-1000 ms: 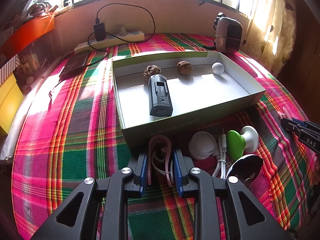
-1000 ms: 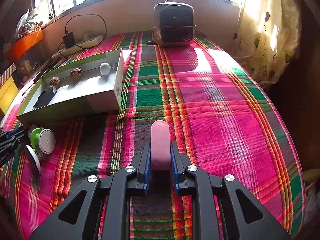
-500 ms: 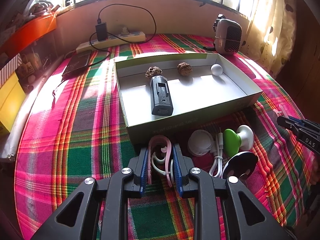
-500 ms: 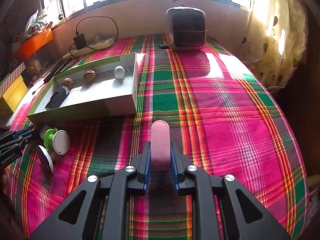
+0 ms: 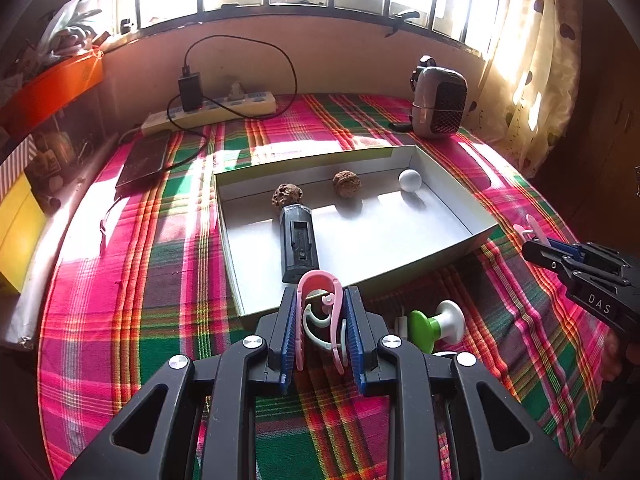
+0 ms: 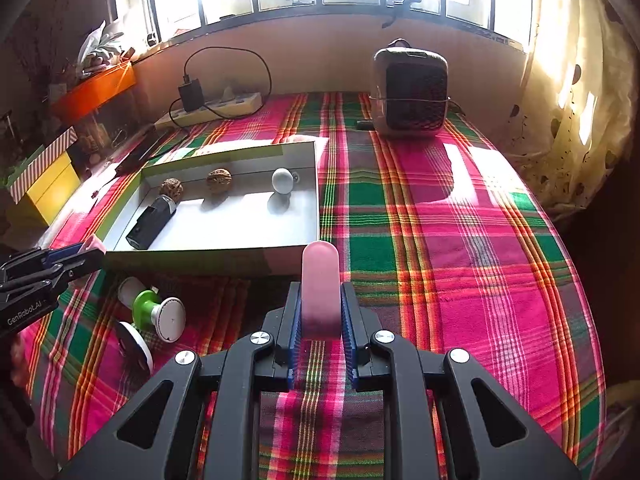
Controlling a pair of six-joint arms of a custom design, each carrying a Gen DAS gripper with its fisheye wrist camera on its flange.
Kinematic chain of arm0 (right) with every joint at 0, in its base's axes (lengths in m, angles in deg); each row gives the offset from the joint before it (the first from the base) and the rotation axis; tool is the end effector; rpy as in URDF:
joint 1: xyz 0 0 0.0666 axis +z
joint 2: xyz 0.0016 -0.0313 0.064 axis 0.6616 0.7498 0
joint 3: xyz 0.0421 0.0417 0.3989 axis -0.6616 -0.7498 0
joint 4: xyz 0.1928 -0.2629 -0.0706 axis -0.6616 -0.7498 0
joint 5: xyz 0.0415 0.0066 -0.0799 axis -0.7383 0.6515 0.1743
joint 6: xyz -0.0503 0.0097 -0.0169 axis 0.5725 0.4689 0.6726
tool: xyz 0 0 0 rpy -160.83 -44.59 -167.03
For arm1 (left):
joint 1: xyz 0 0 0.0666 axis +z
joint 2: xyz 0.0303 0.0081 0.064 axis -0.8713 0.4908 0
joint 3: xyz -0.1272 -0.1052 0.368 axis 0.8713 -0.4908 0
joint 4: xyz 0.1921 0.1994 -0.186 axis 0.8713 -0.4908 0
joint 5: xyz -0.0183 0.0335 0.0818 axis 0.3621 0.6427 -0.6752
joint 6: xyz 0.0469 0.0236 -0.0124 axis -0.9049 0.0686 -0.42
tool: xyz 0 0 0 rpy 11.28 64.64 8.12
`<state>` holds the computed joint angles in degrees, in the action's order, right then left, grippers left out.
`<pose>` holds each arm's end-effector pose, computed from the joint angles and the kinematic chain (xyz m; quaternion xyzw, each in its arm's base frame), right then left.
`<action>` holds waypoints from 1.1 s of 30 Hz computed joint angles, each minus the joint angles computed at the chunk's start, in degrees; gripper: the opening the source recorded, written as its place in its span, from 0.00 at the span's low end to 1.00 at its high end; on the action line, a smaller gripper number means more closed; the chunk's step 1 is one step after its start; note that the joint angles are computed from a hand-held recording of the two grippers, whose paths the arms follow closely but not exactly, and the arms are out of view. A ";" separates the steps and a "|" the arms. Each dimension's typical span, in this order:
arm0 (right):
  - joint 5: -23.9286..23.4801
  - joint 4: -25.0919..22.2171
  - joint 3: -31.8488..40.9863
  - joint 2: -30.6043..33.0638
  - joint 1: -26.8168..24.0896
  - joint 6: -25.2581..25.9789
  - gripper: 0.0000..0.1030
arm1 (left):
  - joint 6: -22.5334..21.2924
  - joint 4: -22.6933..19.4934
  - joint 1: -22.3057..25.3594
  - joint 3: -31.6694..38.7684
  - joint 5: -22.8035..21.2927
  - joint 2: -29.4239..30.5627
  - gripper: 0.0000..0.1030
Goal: Organize objects
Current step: 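Carry the pink case with the right tool while the left tool carries the pink clip into the box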
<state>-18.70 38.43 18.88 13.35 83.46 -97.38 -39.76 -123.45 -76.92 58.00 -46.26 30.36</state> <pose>0.3832 0.3222 0.3906 0.0500 0.9290 0.0080 0.3666 0.4505 -0.1381 0.4040 0.1849 0.9134 -0.1138 0.3442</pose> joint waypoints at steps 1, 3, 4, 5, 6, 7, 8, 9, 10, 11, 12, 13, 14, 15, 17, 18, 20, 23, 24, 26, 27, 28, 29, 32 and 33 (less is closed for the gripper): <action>-0.24 -0.01 0.60 0.28 -0.14 0.48 0.18 | 0.18 -0.16 -0.09 0.58 0.22 0.32 0.20; -0.81 0.10 1.86 0.92 -0.46 1.63 0.18 | 0.29 -0.50 -0.35 1.80 0.45 1.10 0.20; -1.23 0.09 2.57 1.35 -0.63 2.11 0.18 | 0.31 -0.66 -0.48 2.40 0.60 1.54 0.20; -1.74 0.15 3.21 1.75 -0.85 2.60 0.18 | 0.38 -0.91 -0.58 3.08 0.80 2.04 0.20; -2.26 0.27 3.85 2.16 -1.05 3.09 0.18 | 0.63 -1.29 -0.69 3.84 0.87 2.58 0.20; -2.80 0.34 4.55 2.62 -1.26 3.61 0.18 | 0.75 -1.55 -0.81 4.53 1.00 3.07 0.20; -3.25 0.27 5.31 3.13 -1.46 4.11 0.18 | 0.74 -1.77 -0.90 5.25 1.08 3.63 0.20; -3.59 0.21 6.04 3.64 -1.63 4.60 0.18 | 0.98 -2.19 -1.00 6.03 0.95 4.24 0.20; -4.05 0.22 6.79 4.16 -1.86 5.11 0.18 | 1.22 -2.61 -1.07 6.78 0.99 4.81 0.20; -4.60 0.22 7.48 4.67 -2.11 5.50 0.18 | 1.31 -2.81 -1.12 7.40 1.23 5.31 0.20; -5.07 0.26 8.09 5.11 -2.37 5.83 0.18 | 1.48 -2.99 -1.20 7.98 1.27 5.75 0.20; -5.42 0.33 8.71 5.59 -2.63 6.22 0.18 | 1.52 -2.99 -1.33 8.46 1.22 6.10 0.20; -5.75 0.14 9.51 6.15 -2.85 6.56 0.18 | 1.38 -2.95 -1.43 8.93 1.23 6.46 0.20; -6.18 0.18 10.15 6.61 -3.07 6.95 0.18 | 1.37 -3.03 -1.54 9.51 1.20 6.91 0.20; -7.38 0.19 11.56 7.61 -3.60 7.92 0.18 | 1.62 -3.71 -1.70 10.98 0.99 8.09 0.20; -7.84 0.04 12.44 8.22 -3.88 8.39 0.18 | 1.77 -4.09 -1.72 11.80 1.11 8.75 0.20; -8.89 -0.16 14.05 9.37 -4.42 9.27 0.18 | 2.33 -4.79 -1.80 13.35 1.49 10.07 0.20; -10.04 -0.71 16.41 11.14 -5.18 10.21 0.18 | 2.69 -5.51 -1.96 15.43 1.86 11.79 0.20; -10.50 -0.97 17.25 11.79 -5.40 10.65 0.18 | 2.82 -5.70 -2.01 16.14 1.78 12.34 0.20; -11.63 -1.77 19.08 13.24 -5.94 11.21 0.18 | 3.05 -6.32 -2.12 17.63 1.47 13.53 0.20; -12.05 -2.02 19.88 13.91 -6.18 11.49 0.18 | 3.18 -6.63 -2.14 18.31 1.47 14.07 0.20; -12.34 -2.44 20.76 14.63 -6.39 11.59 0.18 | 3.18 -6.98 -2.20 18.97 1.49 14.63 0.20; -12.68 -2.67 21.39 15.17 -6.66 11.68 0.18 | 3.32 -7.44 -2.24 19.70 1.45 15.19 0.20; -14.02 -2.89 22.96 16.53 -7.16 12.41 0.18 | 3.23 -8.14 -2.37 21.20 1.19 16.48 0.20; -14.23 -3.17 23.58 17.01 -7.25 12.73 0.18 | 3.41 -8.22 -2.36 21.53 1.13 16.81 0.20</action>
